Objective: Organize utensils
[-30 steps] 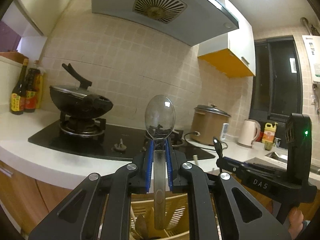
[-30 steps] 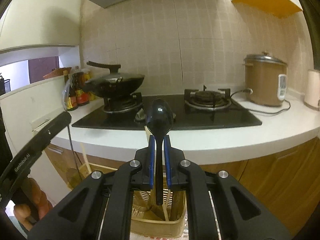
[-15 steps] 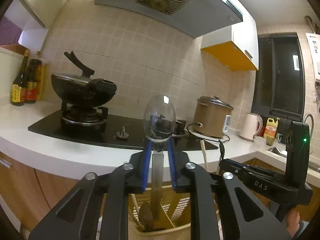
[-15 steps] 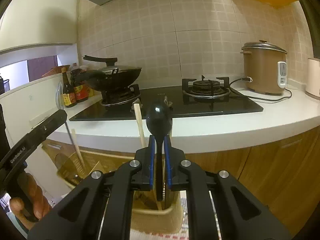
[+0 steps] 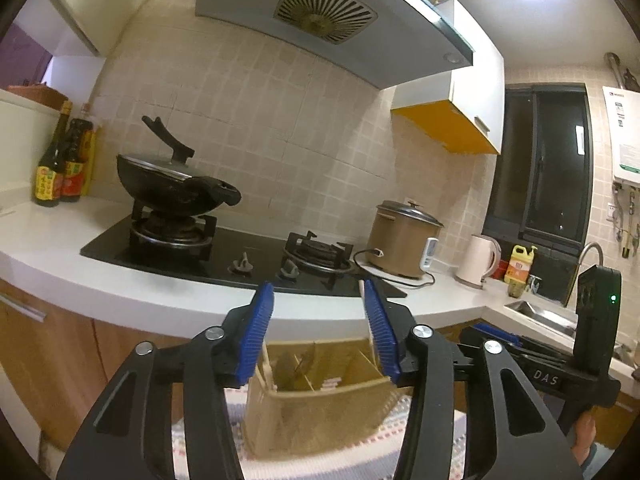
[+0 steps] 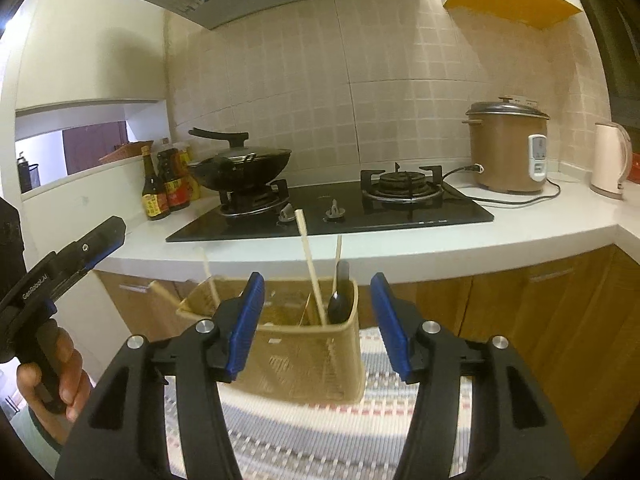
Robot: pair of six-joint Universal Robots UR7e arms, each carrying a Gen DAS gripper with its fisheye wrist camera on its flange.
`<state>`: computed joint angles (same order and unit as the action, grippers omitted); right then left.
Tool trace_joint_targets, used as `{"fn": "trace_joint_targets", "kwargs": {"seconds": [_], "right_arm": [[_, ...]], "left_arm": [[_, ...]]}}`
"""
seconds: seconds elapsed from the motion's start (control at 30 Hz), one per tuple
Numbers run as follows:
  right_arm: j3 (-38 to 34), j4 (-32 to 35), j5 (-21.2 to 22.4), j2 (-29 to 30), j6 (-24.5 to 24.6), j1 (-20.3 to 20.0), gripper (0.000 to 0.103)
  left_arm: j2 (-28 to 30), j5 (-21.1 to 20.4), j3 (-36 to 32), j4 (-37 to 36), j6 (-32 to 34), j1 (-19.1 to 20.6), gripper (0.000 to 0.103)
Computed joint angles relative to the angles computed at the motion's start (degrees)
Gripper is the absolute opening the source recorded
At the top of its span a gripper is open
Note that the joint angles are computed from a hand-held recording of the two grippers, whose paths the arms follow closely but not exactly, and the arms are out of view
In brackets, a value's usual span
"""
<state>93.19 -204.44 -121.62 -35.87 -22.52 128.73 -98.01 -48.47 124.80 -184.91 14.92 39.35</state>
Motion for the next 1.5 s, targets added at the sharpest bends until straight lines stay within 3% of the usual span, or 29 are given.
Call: {"fn": "trace_joint_targets", "kwargs": {"seconds": [0.27,0.33,0.43,0.6,0.77,0.9,1.1,1.27,1.5], "right_arm": [[10.2,-6.2,-2.1,-2.7,3.8,2.4,0.065],[11.1,-9.7,-5.2,-1.4,2.8,3.5,0.070],[10.8,-18.5,-10.7,2.4,-0.6,4.9,0.078],[8.2,-27.6,-15.3,7.6,-8.9,6.0,0.081],[6.7,-30.1,-16.8,9.5,-11.6,5.6,0.082],[7.6,-28.1,-16.6,8.7,-8.4,4.7,0.082],[7.5,-28.6,-17.1,9.0,-8.9,4.4,0.082],[7.5,-29.0,-17.4,9.0,-9.3,4.4,0.082],[7.7,-28.9,-18.1,8.8,-8.9,4.3,0.082]], "left_arm": [[-8.9,12.6,8.6,8.8,-8.3,-9.4,0.073],[-10.9,15.9,10.2,14.6,-12.5,-11.3,0.081],[-14.1,20.4,13.5,24.2,-20.2,-14.0,0.084],[-13.5,27.2,18.1,21.8,-22.9,-15.8,0.087],[-7.3,34.0,21.3,6.1,-13.8,-16.9,0.095],[-7.8,34.5,20.2,12.1,-17.1,-15.7,0.095],[-5.1,38.1,20.7,2.7,-11.9,-16.3,0.095],[-7.0,37.8,20.5,9.5,-16.7,-15.6,0.095],[-6.7,38.1,20.8,9.6,-16.3,-15.8,0.095]]}}
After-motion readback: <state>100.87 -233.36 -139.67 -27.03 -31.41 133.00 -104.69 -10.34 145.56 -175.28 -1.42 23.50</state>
